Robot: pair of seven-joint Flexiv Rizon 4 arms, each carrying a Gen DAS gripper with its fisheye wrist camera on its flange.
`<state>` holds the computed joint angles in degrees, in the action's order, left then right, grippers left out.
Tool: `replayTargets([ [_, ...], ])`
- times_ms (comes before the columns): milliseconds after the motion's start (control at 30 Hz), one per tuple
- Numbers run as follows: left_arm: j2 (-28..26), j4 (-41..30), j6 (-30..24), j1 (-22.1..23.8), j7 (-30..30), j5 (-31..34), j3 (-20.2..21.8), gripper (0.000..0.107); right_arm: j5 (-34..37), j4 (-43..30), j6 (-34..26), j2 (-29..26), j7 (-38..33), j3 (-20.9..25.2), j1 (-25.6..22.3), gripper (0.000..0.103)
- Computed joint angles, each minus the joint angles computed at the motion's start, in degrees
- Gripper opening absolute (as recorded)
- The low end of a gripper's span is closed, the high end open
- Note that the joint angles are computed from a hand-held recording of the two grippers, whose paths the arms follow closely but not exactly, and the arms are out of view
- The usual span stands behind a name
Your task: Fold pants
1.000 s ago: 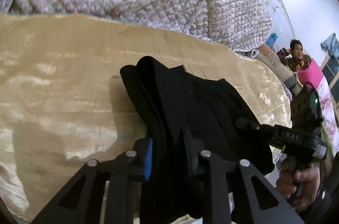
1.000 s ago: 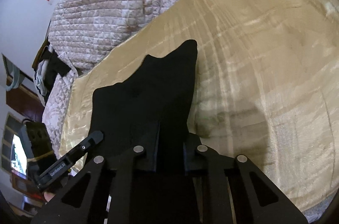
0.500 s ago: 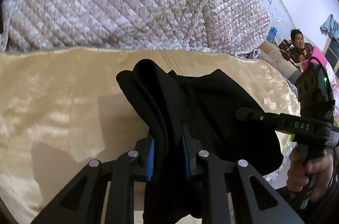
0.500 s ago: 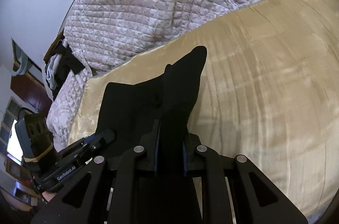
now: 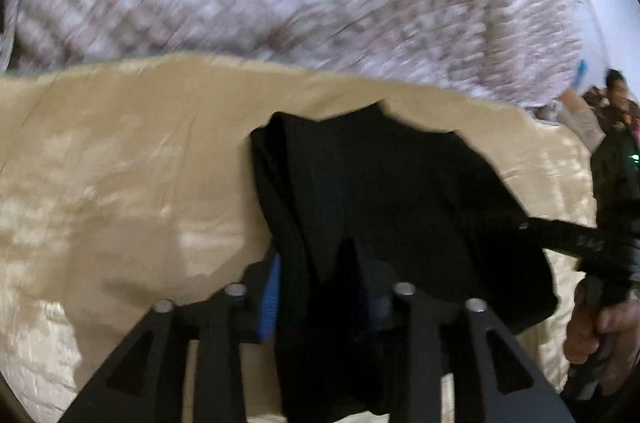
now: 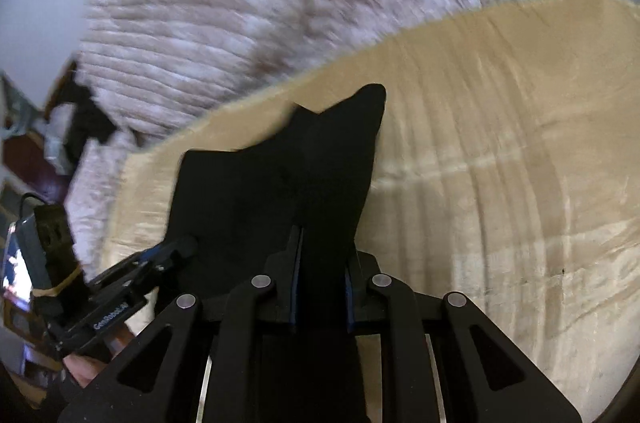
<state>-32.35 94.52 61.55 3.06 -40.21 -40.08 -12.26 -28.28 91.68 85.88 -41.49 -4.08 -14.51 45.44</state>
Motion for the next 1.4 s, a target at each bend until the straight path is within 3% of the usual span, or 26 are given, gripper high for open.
replayTargets([
  [100, 0.5, -0.3, -0.6, -0.2, -2.5, 0.7, 1.4, 0.043, -2.3, 1.4, -4.0, 1.8, 1.7, -4.1, 3.1, 0.027],
  [133, 0.7, 0.0, 1.5, -1.0, -3.8, 1.9, 2.6, 0.043, -5.0, 2.6, -6.6, 3.1, 3.7, -7.6, 5.9, 0.028],
  [200, 1.5, 1.3, 5.2, -1.2, -4.9, 3.1, 3.0, 0.039, -9.0, 3.9, -10.0, 4.7, 5.6, -10.0, 8.2, 0.028],
  [267, 3.5, 4.1, 6.3, 1.4, -1.4, -0.2, -0.5, 0.039, -13.5, 5.6, -9.5, 6.0, 7.6, -12.0, 10.2, 0.028],
  [367, 7.6, 9.9, 10.1, 3.8, 8.8, -9.3, -5.9, 0.039, -18.8, 6.1, -9.7, 6.8, 9.1, -12.4, 11.4, 0.028],
  [433, 9.8, 12.8, 11.5, 3.2, 13.5, -13.5, -6.7, 0.039, -21.8, 6.2, -11.1, 7.2, 9.5, -11.7, 12.0, 0.028],
  [667, 12.1, 16.8, 14.4, -2.3, 18.1, -16.9, -2.8, 0.039, -24.9, 4.2, -16.9, 6.1, 8.1, -3.9, 9.0, 0.027],
  [800, 10.4, 16.2, 13.9, -4.1, 14.8, -11.7, 0.2, 0.04, -24.9, 4.0, -19.3, 5.6, 6.7, 0.8, 5.8, 0.027],
  [1000, 10.2, 16.4, 14.6, -3.1, 15.1, -11.7, -1.2, 0.041, -28.8, 3.3, -19.6, 5.1, 9.2, 4.4, 2.2, 0.028],
  [1100, 10.1, 16.4, 14.7, -2.9, 14.6, -11.6, -1.3, 0.042, -30.2, 2.3, -20.6, 4.7, 7.1, 7.1, 0.1, 0.032],
  [1400, 11.6, 18.0, 18.2, -2.5, 14.8, -12.1, -2.6, 0.042, -34.8, 3.3, -21.2, 6.1, 9.9, 9.4, -1.7, 0.037],
])
